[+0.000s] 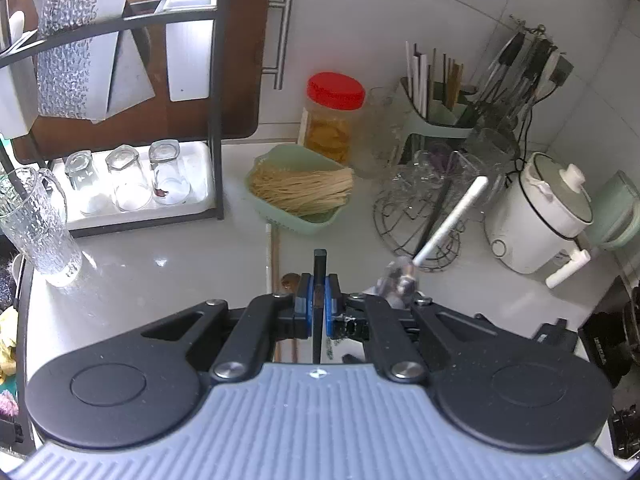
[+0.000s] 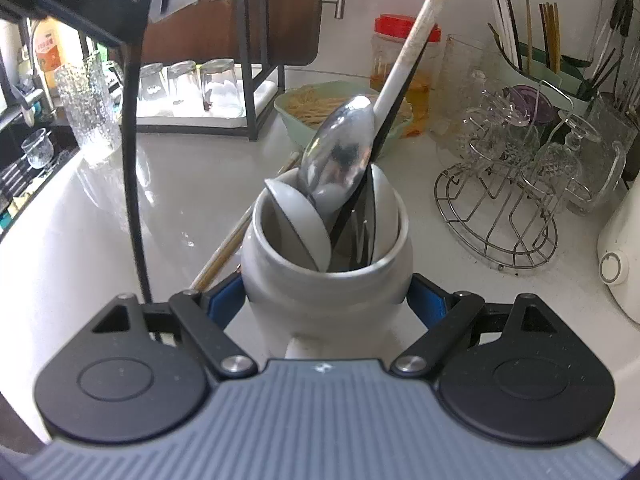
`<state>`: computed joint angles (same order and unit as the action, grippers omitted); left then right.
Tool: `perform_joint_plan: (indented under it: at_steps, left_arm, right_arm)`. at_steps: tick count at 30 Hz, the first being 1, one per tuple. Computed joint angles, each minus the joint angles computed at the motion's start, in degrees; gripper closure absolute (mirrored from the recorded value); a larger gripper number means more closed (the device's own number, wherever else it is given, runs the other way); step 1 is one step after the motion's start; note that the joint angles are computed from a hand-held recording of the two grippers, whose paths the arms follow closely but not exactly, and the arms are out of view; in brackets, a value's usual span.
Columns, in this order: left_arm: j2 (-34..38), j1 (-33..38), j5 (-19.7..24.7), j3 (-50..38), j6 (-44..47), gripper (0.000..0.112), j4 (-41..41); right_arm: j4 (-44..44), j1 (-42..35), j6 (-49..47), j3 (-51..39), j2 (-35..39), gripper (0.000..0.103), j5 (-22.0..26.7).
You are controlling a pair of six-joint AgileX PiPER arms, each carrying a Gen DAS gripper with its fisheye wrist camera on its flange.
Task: Organize utensils
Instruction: 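Lift the black chopstick with the left tool toward the mug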
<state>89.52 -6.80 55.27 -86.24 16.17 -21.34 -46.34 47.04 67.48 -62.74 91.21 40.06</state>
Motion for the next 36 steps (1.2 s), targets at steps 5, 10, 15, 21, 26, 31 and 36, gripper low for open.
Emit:
perform_joint_plan:
  at_steps: [5, 10, 15, 21, 26, 31, 36]
  left_arm:
    - [-1.6, -1.3, 1.2, -1.3, -0.6, 0.106, 0.5]
    - [-2.5, -2.3, 2.9, -4.6, -1.2, 0.106, 0.9]
    - [-2.0, -3.5, 5.3, -10.3, -1.7, 0.106, 1.9]
    - [0.1, -5.1, 9.8, -19.9, -1.6, 0.106, 2.2]
    - [1.5, -6.4, 12.9, -26.3, -1.9, 0.106, 2.6]
    - [2.1, -8.1, 14.2, -30.3, -1.4, 0.106, 2.8]
    - [1.6, -9.6, 12.3, -29.3, -0.6, 0.106, 3.2]
  right_arm:
    - [-0.7, -0.1, 0.2, 0.9, -0.5, 0.014, -0.7]
    - [-1.9, 0.1, 1.8, 1.6, -0.7, 0.014, -1.4]
    - [-2.5, 0.2, 2.6, 1.8, -0.7, 0.014, -1.4]
    - [-3.0, 0.2, 3.1, 2.1, -0.8, 0.014, -1.6]
    - [-3.2, 0.2, 3.1, 2.2, -0.8, 0.014, -1.6]
    - [-3.2, 0.2, 3.3, 2.3, -0.9, 0.014, -1.8]
    - [-3.5, 0.2, 3.5, 2.2, -0.9, 0.014, -1.8]
